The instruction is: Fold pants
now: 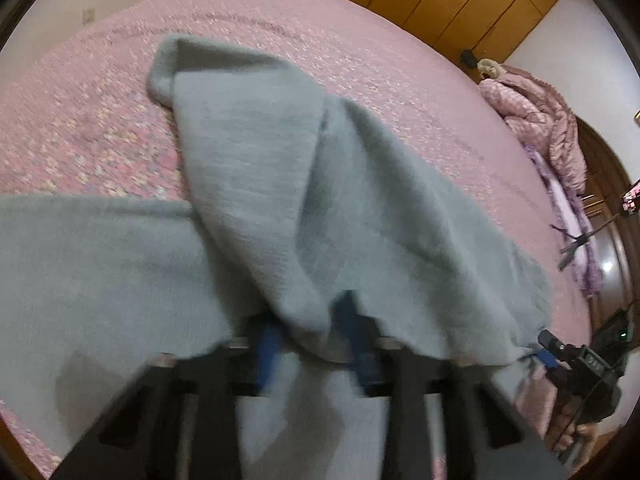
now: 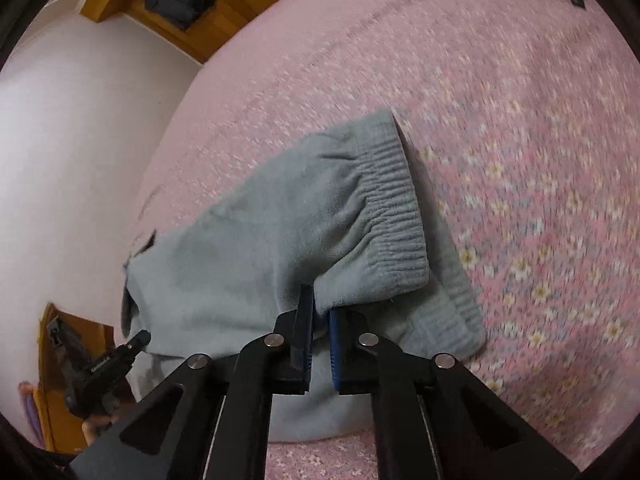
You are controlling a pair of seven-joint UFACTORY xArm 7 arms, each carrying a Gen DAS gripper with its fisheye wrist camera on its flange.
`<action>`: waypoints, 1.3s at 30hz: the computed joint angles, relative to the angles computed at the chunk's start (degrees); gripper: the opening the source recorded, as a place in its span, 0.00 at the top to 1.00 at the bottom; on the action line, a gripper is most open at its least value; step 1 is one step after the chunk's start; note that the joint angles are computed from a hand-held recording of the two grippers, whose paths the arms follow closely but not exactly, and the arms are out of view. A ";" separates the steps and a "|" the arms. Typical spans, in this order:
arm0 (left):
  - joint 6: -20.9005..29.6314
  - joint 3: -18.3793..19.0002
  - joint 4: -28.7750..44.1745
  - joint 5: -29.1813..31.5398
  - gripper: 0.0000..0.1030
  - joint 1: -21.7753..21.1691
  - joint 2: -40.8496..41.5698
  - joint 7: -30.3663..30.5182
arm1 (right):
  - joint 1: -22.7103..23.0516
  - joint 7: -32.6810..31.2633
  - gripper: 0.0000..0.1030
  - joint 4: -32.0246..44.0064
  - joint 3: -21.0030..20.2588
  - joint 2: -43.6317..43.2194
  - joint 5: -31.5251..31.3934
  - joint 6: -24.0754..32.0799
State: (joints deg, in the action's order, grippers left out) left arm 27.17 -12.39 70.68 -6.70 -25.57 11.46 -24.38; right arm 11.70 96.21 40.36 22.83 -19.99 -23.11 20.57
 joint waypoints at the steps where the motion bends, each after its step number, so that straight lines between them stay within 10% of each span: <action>1: -0.65 -0.41 -0.79 -1.70 0.92 0.64 -0.56 1.24 | -0.30 -0.25 0.94 0.59 0.21 -0.31 -0.76 0.43; 11: -6.86 -0.93 -10.87 -13.15 0.95 0.97 -14.91 10.39 | 2.92 -9.33 0.94 3.50 0.26 -6.30 1.42 8.09; 29: 3.23 0.68 -19.47 -15.16 0.94 -1.98 -16.43 7.90 | 8.15 -14.71 0.91 1.97 -0.73 -0.17 6.04 19.15; 35: 3.86 0.37 -20.05 -15.29 0.85 -1.22 -17.28 8.66 | 11.59 -16.80 0.75 5.94 -1.75 0.67 8.95 26.56; 39: 4.80 -0.52 -20.73 -6.53 0.59 0.16 -20.46 3.53 | 12.26 -16.65 0.75 8.47 -0.72 -0.46 7.42 30.66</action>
State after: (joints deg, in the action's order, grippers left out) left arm 31.98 -12.91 49.94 -13.23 -25.41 -9.00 -20.86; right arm 23.97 79.56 48.83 22.11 -20.45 -15.69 51.23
